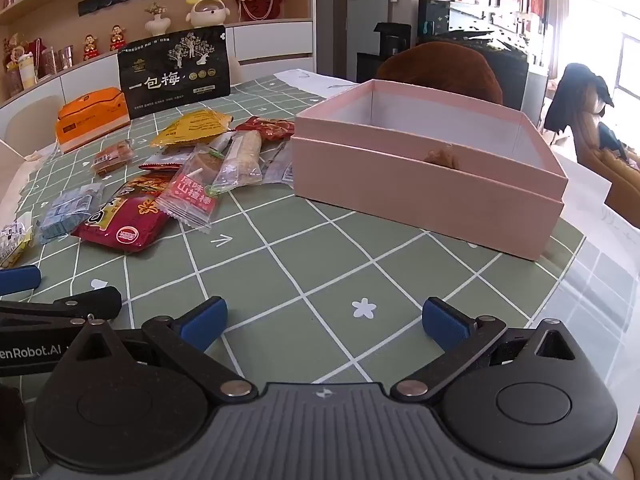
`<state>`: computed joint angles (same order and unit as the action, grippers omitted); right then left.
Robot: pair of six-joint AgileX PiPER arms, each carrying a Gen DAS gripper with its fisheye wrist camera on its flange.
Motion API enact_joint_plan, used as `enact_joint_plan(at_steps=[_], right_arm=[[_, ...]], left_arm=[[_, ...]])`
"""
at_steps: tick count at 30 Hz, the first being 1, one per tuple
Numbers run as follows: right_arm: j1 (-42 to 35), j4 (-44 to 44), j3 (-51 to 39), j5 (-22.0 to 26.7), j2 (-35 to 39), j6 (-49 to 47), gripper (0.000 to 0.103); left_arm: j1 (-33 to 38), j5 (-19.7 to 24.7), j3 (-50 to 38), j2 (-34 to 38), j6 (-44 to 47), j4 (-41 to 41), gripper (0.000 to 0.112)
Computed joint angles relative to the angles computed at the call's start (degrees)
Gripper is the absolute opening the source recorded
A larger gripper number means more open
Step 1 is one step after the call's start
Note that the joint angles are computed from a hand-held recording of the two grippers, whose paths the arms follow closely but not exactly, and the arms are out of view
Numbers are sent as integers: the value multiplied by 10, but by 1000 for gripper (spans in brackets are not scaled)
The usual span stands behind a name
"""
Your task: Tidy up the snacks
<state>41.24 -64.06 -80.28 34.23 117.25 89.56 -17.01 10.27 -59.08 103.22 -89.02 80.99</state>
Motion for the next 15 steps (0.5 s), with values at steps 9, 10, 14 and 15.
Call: enact_joint_plan(at_steps=[9, 10, 14, 15], right_arm=[[0, -3, 2, -2, -1, 5, 103], [0, -4, 2, -2, -1, 6, 103], [0, -4, 2, -2, -1, 6, 103], [0, -4, 2, -2, -1, 6, 103]], left_arm=[[-1, 3, 0, 1, -3, 5, 102], [-1, 2, 0, 0, -7, 9, 102], [-1, 2, 0, 1, -8, 9, 102], [-1, 3, 0, 0, -9, 11, 102]])
